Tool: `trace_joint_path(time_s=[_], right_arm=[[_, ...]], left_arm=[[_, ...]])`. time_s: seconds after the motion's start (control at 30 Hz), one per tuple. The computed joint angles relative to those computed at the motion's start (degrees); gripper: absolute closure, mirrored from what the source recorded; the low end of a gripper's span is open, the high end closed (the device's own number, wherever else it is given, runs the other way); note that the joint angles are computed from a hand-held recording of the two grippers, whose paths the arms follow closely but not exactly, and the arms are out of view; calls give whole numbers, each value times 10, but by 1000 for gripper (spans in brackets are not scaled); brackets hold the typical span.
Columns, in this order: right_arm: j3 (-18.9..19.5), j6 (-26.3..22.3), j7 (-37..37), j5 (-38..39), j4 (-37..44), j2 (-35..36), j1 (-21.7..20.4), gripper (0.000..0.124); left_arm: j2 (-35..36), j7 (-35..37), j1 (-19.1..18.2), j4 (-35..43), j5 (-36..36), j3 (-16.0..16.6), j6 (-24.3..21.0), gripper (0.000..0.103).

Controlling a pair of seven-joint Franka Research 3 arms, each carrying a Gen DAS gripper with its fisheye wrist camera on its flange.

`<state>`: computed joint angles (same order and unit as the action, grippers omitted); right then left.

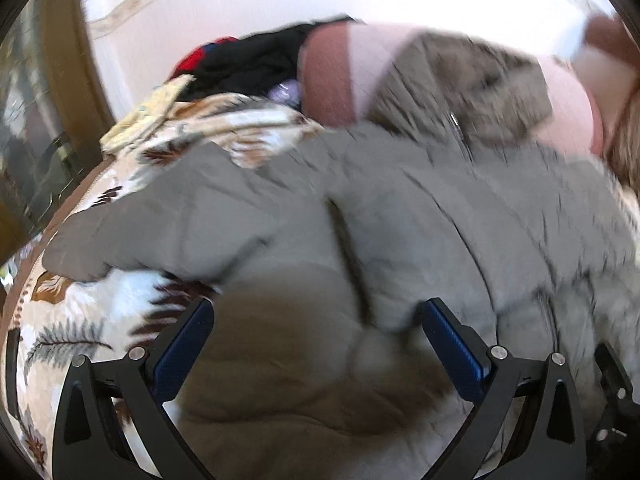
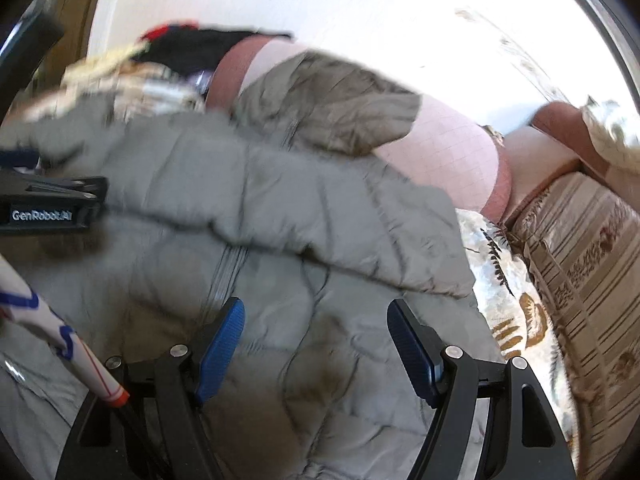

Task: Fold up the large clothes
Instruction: 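Reach the left tool to the other sleeve cuff and grasp it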

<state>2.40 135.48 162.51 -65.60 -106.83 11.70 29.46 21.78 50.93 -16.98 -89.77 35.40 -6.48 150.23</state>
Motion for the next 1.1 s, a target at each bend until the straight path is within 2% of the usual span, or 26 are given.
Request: trace_joint_path(time_s=[0.1,0.23,0.3,0.53,0.63,0.67,0.73,0.77,0.8,0.9,0.97,1.03,1.07,1.1], right_arm=[[-1,26,-9,26,-7,-4,-13,44],[-1,45,-66,90,0,12,-20,44],[-8,47,-57,84,-5,7,-13,44],[-10,58,-47,75,-12,1,-13,44],[-10,61,-48,78,-13,0,-14,44],[-11,62,-48,79,-12,1,-14,44],[-12,65,-49,81,-11,3,-15,44],[-12,66,-53,85,-10,5,-16,44],[-12,67,-55,89,-10,6,-16,44],[-14,69,-57,96,-8,9,-16,44],[-16,71,-53,96,-10,9,-15,44],[-17,77,-56,102,-12,9,-17,44],[-18,78,-54,103,-12,9,-17,44],[-19,79,-52,104,-13,8,-17,44]], left_arm=[[-8,-21,19,4,-17,9,6,0],[0,-53,43,31,-23,29,-24,0],[5,-80,61,45,-27,42,-33,0],[16,-145,143,49,-75,64,-20,0],[25,-159,176,49,-107,64,-10,1],[33,-151,196,52,-137,55,1,3],[44,-135,228,50,-193,37,16,22],[51,-121,243,54,-222,26,21,27],[65,-97,266,63,-265,7,28,28],[101,-75,283,96,-322,-6,25,29],[114,-88,266,112,-310,14,35,29],[137,-80,257,146,-300,19,33,32],[140,-87,248,151,-290,28,34,39],[145,-108,229,164,-266,50,15,63]])
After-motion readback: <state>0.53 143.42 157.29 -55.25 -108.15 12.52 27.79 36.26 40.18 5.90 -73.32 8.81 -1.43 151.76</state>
